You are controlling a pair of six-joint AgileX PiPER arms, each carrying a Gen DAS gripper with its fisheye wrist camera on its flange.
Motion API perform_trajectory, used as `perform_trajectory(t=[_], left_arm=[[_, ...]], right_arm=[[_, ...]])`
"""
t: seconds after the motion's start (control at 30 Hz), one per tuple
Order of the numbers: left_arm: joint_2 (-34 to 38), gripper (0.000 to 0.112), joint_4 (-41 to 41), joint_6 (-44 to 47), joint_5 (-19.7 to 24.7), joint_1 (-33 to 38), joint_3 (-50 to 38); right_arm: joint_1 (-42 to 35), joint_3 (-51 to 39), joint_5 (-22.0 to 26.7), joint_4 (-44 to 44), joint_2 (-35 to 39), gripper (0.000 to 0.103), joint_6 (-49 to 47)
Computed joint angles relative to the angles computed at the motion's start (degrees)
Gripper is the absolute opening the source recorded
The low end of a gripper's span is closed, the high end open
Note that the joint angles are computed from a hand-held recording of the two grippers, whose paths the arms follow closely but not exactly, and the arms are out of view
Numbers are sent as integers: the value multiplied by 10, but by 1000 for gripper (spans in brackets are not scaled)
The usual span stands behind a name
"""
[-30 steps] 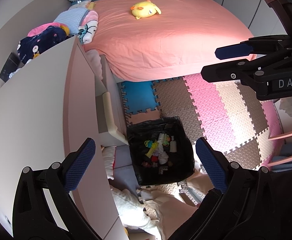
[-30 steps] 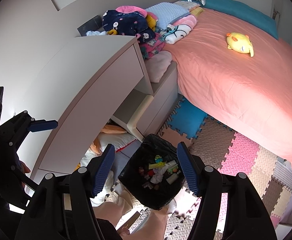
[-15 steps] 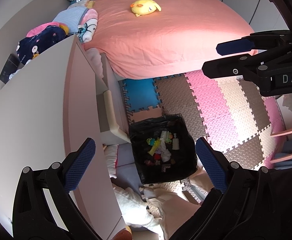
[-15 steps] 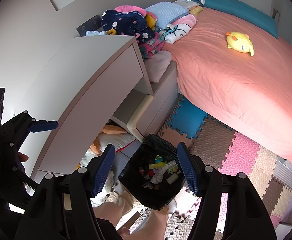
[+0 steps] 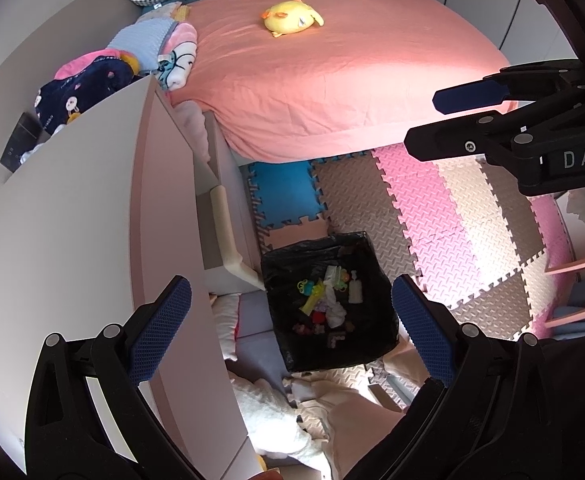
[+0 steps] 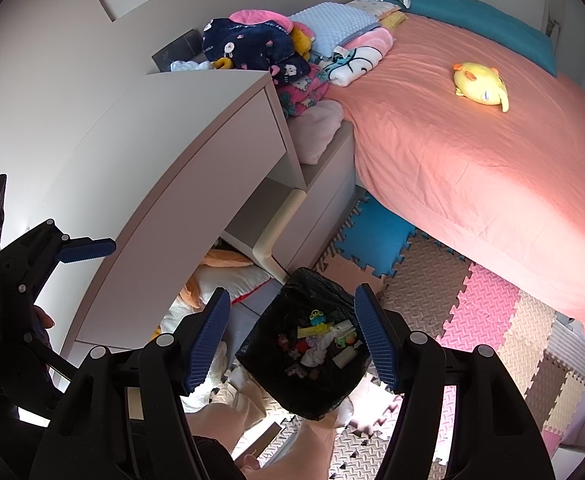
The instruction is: Collect trash
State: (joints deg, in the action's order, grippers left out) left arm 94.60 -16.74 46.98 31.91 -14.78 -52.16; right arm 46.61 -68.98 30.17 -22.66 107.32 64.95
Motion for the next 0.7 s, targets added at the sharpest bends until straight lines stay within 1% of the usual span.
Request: perform_trajectory(t=[0.4, 0.57, 0.7], left_arm=[[0, 97, -5, 6, -4, -3, 0], [-2, 97, -52, 49, -7, 10, -1], [11, 97, -25, 13, -6, 7, -14]], right_arm=[[1, 4, -2, -4, 1, 66, 5], [0, 2, 0, -1, 1, 66, 3], [-1, 9, -5, -7, 1, 66, 10]])
